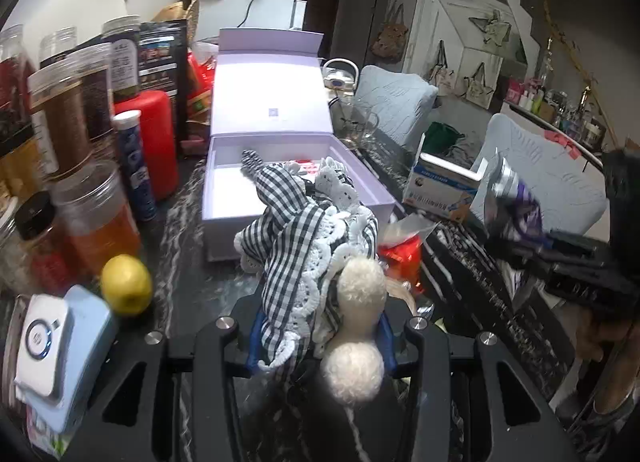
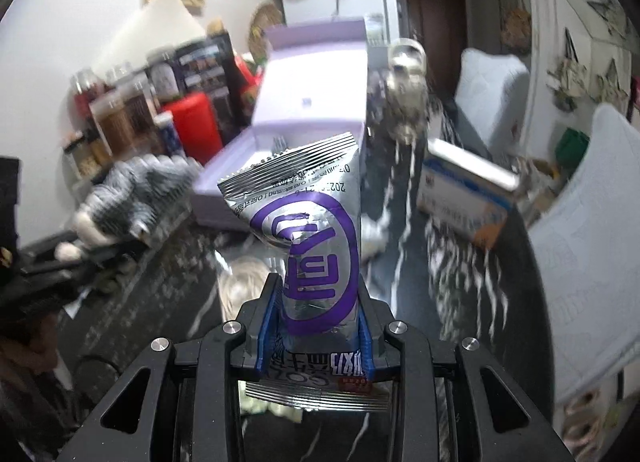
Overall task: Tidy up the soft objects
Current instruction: 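Lift the gingham cloth and silver-purple bag toward the lavender box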
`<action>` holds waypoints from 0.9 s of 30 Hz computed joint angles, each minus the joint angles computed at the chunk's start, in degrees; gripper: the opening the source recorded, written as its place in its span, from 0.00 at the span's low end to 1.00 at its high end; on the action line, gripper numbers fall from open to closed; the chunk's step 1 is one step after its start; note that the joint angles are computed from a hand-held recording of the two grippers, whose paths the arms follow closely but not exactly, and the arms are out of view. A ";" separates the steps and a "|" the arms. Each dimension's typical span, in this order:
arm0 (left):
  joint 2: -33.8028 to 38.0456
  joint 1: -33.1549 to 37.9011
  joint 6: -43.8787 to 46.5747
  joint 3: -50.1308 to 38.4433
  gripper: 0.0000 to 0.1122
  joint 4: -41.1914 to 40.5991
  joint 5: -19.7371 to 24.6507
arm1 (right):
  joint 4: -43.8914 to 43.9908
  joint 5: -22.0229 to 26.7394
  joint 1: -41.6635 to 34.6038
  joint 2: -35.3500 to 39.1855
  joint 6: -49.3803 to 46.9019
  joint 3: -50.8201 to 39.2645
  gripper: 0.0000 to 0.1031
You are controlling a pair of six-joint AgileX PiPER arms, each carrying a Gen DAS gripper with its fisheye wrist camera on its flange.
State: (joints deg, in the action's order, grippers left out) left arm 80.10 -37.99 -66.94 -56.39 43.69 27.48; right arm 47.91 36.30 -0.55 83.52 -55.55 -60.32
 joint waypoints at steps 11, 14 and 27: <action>5.91 5.45 15.85 -13.34 0.38 -11.27 -1.47 | -3.19 4.88 0.28 6.07 3.21 -17.45 0.32; 7.95 7.29 22.14 -19.52 0.38 -15.16 0.02 | -4.22 7.14 0.85 9.37 5.90 -23.12 0.32; 18.17 11.11 27.51 -39.31 0.38 -11.82 3.08 | -3.16 13.81 3.65 23.52 13.67 -46.57 0.32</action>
